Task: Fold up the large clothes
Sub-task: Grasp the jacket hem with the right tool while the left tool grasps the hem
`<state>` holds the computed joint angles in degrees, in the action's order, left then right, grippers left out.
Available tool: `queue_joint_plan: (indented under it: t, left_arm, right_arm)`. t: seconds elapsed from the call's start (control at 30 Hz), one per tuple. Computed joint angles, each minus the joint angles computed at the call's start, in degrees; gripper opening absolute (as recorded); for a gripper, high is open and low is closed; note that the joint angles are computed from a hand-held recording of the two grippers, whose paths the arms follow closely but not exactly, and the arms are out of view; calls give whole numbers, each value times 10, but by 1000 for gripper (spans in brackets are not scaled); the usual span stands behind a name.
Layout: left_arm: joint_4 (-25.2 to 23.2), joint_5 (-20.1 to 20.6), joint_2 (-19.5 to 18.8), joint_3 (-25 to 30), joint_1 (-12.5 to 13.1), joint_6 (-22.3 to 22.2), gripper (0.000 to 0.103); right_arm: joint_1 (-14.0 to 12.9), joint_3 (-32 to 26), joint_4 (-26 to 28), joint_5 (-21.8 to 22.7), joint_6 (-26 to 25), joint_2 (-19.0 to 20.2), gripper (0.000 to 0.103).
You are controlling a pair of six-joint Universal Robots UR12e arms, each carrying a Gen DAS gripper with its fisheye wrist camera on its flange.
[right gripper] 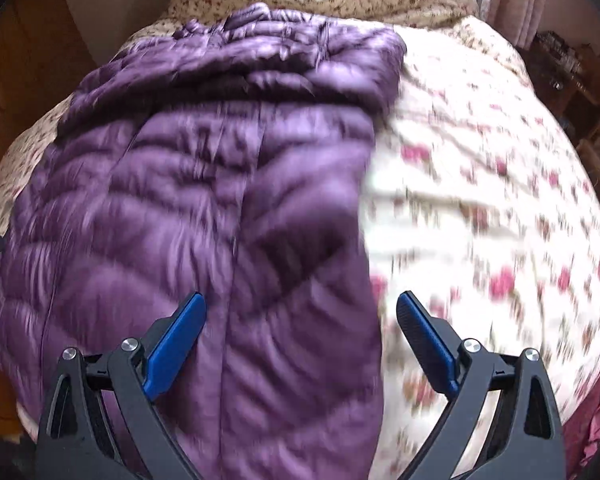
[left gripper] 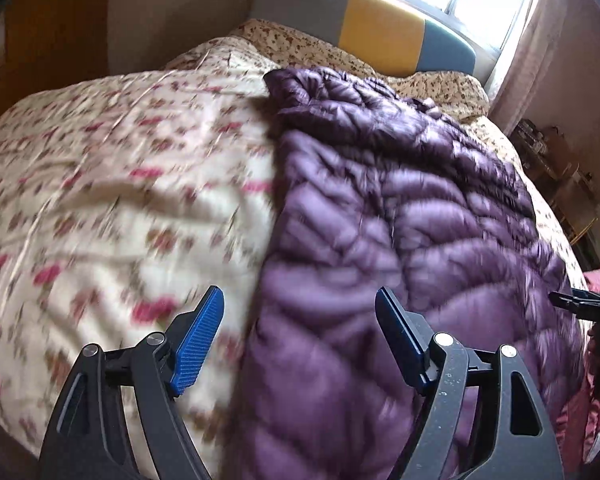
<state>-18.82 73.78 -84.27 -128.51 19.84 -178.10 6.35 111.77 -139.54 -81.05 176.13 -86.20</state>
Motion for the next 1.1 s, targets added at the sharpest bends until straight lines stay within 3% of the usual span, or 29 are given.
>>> queue_joint_plan:
  t: [0.2,0.4,0.5,0.7,0.77,0.83,1.1]
  left_arm:
    - [-12,-13,36,-39,13,10,77]
    - [-4,6,53,-57,0,13,66]
    - [0,11,56,-61,-4,9,58]
    - [10,11,60,-65,-10,23,31]
    - [11,4,62,-66,-8,24,19]
    - [4,-12,69,-66,-2,29,11]
    - [-17,-65,88,-52,12,58,7]
  right_arm:
    - [-7,35,21,27,-14,-38,87]
    - [-7,68,11,31,-17,-67,85]
    - [-4,74,8,33,-21,-73,76]
    - [13,65,16,25,-48,-72,40]
    - [24,62,12,9,-60,-72,22]
    - [32,59,6,-6,-67,-73,15]
    - [38,41,-24,-5,-81,-82,10]
